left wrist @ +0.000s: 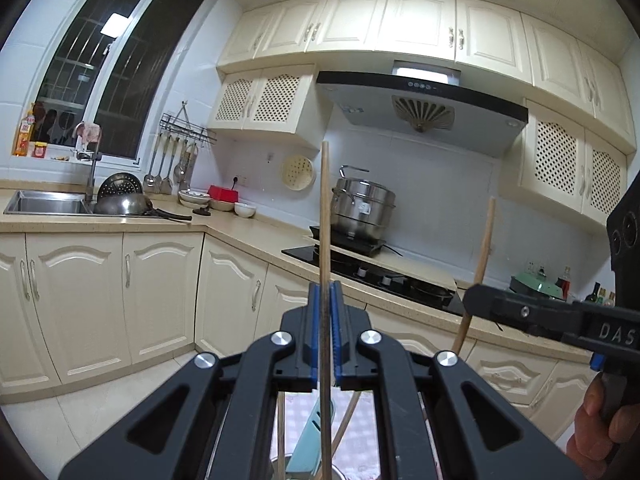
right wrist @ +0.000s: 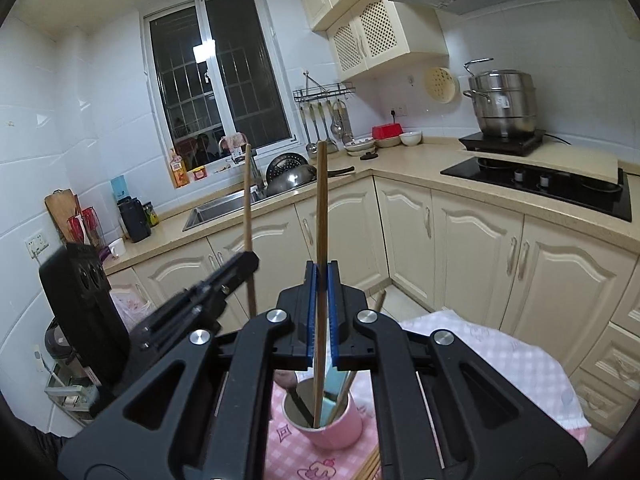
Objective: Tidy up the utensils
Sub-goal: 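Lift both chopsticks and lower them into the pink cup, then open both grippers and move them back to the chopsticks on the cloth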
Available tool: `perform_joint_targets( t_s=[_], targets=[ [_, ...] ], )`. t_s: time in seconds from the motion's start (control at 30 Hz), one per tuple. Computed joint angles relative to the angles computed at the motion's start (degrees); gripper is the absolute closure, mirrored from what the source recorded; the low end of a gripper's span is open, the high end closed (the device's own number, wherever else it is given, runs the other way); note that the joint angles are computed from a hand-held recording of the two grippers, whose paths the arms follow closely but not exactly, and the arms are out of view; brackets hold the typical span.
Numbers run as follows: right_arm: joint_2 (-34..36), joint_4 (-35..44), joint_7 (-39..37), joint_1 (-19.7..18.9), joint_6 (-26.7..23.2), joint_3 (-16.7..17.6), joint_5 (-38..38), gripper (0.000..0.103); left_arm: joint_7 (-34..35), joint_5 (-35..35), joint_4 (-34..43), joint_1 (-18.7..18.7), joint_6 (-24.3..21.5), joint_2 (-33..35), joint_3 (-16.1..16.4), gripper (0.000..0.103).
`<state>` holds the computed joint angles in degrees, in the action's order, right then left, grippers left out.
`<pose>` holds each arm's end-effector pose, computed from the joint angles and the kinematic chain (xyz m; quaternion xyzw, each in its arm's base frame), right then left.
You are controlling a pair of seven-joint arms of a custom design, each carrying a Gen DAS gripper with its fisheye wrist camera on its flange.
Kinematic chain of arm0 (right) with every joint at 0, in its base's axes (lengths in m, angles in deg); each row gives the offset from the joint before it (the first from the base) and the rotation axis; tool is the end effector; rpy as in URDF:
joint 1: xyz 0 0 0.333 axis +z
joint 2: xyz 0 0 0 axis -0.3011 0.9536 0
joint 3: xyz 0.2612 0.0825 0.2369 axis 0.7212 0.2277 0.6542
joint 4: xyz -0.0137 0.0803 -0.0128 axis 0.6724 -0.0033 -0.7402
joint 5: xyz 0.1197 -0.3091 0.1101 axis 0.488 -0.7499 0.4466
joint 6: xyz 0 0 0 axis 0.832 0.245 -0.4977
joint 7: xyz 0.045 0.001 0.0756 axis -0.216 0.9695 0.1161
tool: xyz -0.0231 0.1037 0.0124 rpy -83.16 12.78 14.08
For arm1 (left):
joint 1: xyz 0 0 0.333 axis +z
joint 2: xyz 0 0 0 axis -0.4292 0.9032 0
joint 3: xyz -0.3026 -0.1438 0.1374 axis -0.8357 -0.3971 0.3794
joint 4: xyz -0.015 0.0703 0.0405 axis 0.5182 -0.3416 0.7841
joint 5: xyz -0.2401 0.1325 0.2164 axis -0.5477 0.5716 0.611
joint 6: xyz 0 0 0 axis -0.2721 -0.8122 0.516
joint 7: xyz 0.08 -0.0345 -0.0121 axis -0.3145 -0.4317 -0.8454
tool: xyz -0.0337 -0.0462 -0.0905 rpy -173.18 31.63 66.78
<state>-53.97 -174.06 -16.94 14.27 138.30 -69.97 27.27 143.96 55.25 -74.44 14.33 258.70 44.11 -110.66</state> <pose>0.4382 0.2911 0.6955 -0.6960 0.4272 -0.1624 0.5538 0.4096 -0.1805 0.6517 -0.5612 0.4917 -0.5534 0.3701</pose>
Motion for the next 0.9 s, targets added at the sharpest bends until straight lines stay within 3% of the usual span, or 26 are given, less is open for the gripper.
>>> perform_joint_targets(
  t_s=[0.17,0.33,0.5,0.6,0.63,0.67,0.7,0.73,0.83,0.9],
  targets=[
    [2.4,1.6,2.2,-0.8,0.0,0.7,-2.7,0.098,-0.2,-1.3,0.5,5.2,0.4,0.9,-5.1,0.098],
    [3.7,1.5,4.2,-1.7,0.0,1.4,-4.7,0.098,-0.3,-0.7,0.2,6.8,0.7,2.4,-6.8,0.098],
    [5.0,0.9,8.4,-2.6,-0.3,1.9,-9.4,0.097,0.5,-0.2,-1.0,6.2,0.1,3.6,-6.9,0.098],
    [5.3,1.0,9.5,-3.3,-3.5,1.8,-9.1,0.095,1.8,1.4,-1.9,1.6,-1.9,5.3,-3.4,0.096],
    [5.2,0.6,10.5,-3.5,-3.6,1.7,-9.3,0.091,2.3,1.3,-2.2,0.6,-2.2,5.4,-2.6,0.093],
    [4.7,-0.1,10.2,-3.6,-3.0,1.8,-8.1,0.074,2.6,1.4,-2.7,-0.8,-2.4,5.4,-1.5,0.08],
    [4.1,-0.9,8.8,-3.5,-1.4,1.8,-5.5,0.037,2.7,1.3,-3.6,-2.5,-2.3,5.0,0.2,0.067],
    [3.7,-1.4,7.3,-3.3,-0.1,1.8,-3.3,0.027,2.9,0.7,-4.2,-3.3,-2.2,4.3,0.9,0.062],
    [2.2,-2.7,4.8,-2.9,1.4,1.2,0.5,0.025,3.6,0.8,-5.8,-6.6,-2.9,2.4,4.4,0.045],
    [1.6,-3.5,6.1,-3.0,1.4,0.7,-0.3,0.017,3.8,1.7,-6.4,-8.7,-4.3,1.3,6.6,0.027]
  ],
)
